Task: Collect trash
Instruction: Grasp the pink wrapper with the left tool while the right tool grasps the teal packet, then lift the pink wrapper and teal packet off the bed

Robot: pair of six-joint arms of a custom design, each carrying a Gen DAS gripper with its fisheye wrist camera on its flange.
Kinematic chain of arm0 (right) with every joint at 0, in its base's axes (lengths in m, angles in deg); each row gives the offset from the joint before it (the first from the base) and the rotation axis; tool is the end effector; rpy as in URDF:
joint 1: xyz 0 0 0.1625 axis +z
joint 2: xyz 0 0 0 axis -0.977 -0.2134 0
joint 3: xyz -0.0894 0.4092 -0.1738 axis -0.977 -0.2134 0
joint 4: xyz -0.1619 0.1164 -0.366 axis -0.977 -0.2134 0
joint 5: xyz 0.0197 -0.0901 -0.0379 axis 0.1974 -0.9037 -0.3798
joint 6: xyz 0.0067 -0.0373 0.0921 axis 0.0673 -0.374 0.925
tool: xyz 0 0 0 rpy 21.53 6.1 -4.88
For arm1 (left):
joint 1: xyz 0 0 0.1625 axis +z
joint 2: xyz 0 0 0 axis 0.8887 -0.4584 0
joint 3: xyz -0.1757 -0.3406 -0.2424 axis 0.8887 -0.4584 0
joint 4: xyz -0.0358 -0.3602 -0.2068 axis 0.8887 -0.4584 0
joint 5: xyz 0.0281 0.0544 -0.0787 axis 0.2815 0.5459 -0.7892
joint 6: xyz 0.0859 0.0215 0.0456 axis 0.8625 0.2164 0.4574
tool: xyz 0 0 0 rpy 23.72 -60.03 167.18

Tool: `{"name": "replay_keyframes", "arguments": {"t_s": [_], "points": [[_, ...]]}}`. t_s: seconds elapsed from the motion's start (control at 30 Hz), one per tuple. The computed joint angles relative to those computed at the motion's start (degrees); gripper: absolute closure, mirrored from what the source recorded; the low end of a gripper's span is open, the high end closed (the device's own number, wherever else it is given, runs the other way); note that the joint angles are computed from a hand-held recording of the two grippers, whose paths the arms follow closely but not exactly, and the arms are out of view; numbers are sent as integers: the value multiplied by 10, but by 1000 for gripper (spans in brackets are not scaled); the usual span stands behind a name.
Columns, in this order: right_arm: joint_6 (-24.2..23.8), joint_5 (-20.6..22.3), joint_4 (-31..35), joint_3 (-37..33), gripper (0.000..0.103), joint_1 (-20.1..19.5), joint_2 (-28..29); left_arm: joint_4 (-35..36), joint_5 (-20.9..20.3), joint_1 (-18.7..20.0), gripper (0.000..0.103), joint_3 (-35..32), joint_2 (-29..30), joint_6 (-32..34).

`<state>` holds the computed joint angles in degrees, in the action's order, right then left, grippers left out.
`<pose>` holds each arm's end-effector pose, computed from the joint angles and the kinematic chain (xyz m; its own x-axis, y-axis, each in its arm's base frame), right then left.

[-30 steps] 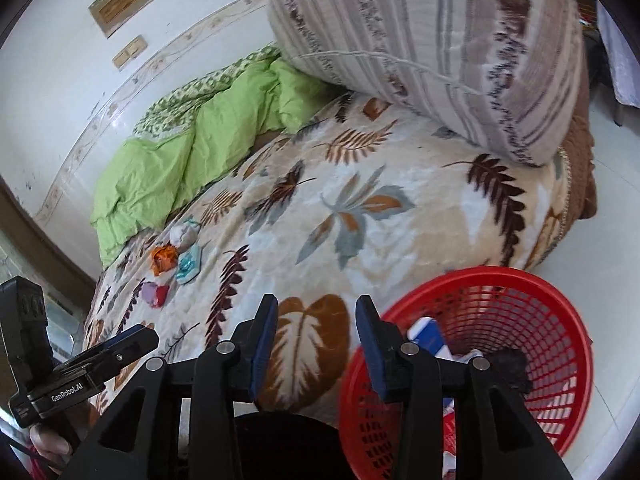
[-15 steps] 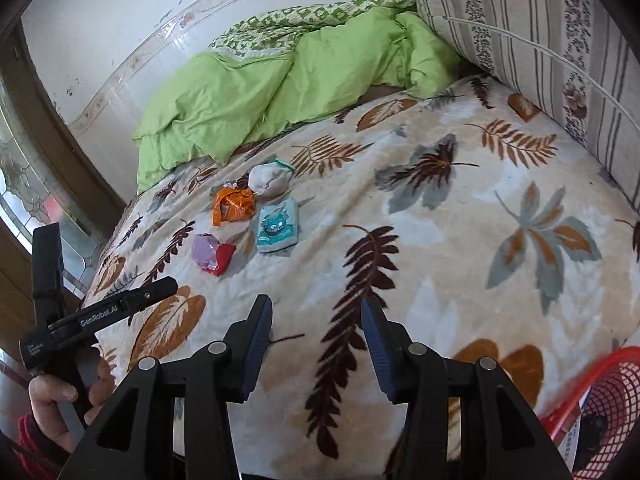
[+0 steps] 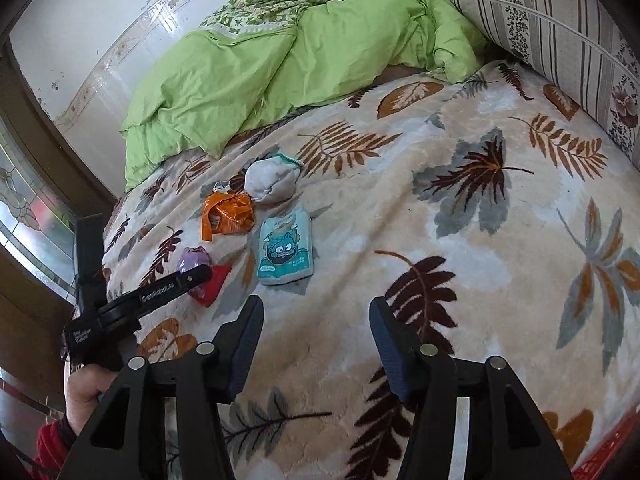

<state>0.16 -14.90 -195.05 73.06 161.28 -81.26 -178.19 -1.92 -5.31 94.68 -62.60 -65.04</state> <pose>0.0445 -0.5818 0.2126 -0.9222 0.0516 0.3832 -0.2184 0.7484 -0.6262 -0.2030 -0.6837 -0.0041 -0.8636 0.0204 -0.5038 0.2907 0.8364 -0.4646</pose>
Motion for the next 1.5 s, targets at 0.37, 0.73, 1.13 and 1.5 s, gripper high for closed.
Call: {"name": "replay_keyframes", "arguments": {"t_s": [0.37,0.73,1.13,1.5], "points": [[-52,-91,69,-170,36,41,145,-120,54,-39,69,148,-69,15],[-90,-94,-15,-120,72,42,139,-172,66,-65,69,197,-67,51],[-120,-38,-182,78,72,40,60,-226,128,-127,69,270,-61,56],[-142,-20,-259,136,72,38,44,-267,176,-166,69,289,-54,75]]}}
